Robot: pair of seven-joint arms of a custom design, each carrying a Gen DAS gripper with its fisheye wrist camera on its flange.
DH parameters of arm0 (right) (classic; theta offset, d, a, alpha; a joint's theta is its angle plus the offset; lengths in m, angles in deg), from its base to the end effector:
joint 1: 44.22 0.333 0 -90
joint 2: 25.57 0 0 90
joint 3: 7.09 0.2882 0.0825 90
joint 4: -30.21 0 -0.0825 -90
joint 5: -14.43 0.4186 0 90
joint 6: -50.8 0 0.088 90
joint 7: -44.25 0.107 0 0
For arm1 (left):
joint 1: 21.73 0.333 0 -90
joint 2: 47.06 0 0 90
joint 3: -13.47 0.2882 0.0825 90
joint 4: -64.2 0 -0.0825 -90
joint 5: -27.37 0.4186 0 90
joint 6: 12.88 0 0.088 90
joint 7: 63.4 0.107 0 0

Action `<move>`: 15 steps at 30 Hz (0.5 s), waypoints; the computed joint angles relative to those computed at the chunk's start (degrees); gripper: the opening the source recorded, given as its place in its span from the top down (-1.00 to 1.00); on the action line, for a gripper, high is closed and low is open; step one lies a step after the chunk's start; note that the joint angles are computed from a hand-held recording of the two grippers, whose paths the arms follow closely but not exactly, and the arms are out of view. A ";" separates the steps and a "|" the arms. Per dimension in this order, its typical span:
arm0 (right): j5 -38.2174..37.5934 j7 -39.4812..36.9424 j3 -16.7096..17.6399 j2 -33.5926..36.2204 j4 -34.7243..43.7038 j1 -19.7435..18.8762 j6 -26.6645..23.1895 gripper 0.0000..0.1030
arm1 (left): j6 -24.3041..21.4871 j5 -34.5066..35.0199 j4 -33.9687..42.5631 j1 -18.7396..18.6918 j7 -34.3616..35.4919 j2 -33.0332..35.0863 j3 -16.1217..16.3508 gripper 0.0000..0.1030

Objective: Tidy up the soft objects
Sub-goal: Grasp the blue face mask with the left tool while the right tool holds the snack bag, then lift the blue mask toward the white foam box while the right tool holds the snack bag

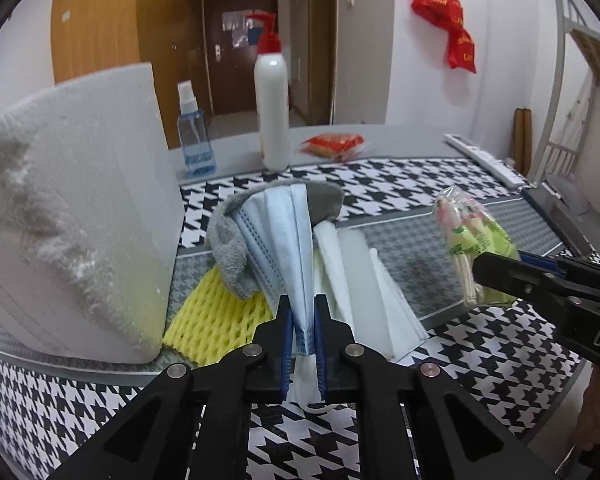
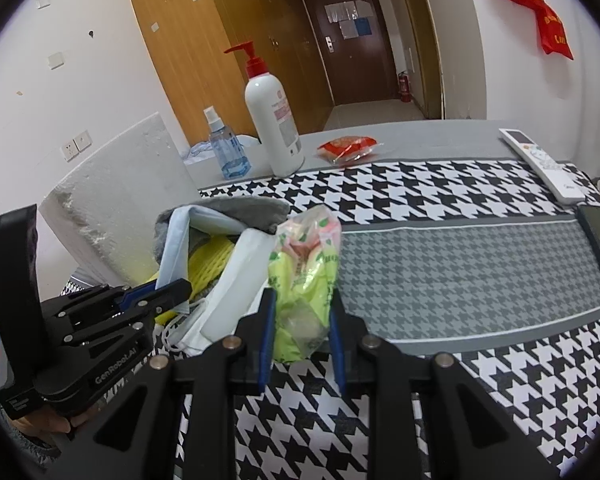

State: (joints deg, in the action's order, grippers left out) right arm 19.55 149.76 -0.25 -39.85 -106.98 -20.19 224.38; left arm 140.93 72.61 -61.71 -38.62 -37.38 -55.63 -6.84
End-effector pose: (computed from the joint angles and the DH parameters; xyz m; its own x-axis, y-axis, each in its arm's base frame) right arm 0.4690 0.2750 0.4737 0.2954 -0.9220 -0.2502 -0.6820 -0.0201 -0.7311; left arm 0.4454 -0.3722 0.4626 -0.1552 -0.9879 -0.0044 -0.6683 0.1083 -0.7360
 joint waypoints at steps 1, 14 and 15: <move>-0.40 0.36 0.32 -0.22 -0.12 -0.30 0.01 0.45 | 0.13 0.52 -0.32 0.07 -0.39 -0.50 -0.05 0.79; -5.61 5.75 3.47 -2.48 -0.66 -2.47 -0.13 0.45 | 4.62 7.10 -4.85 4.20 -6.22 -7.04 -2.41 0.92; -6.35 6.41 3.92 -2.60 -0.62 -2.86 -0.13 0.45 | 5.05 7.73 -5.13 4.63 -6.68 -7.53 -2.71 0.93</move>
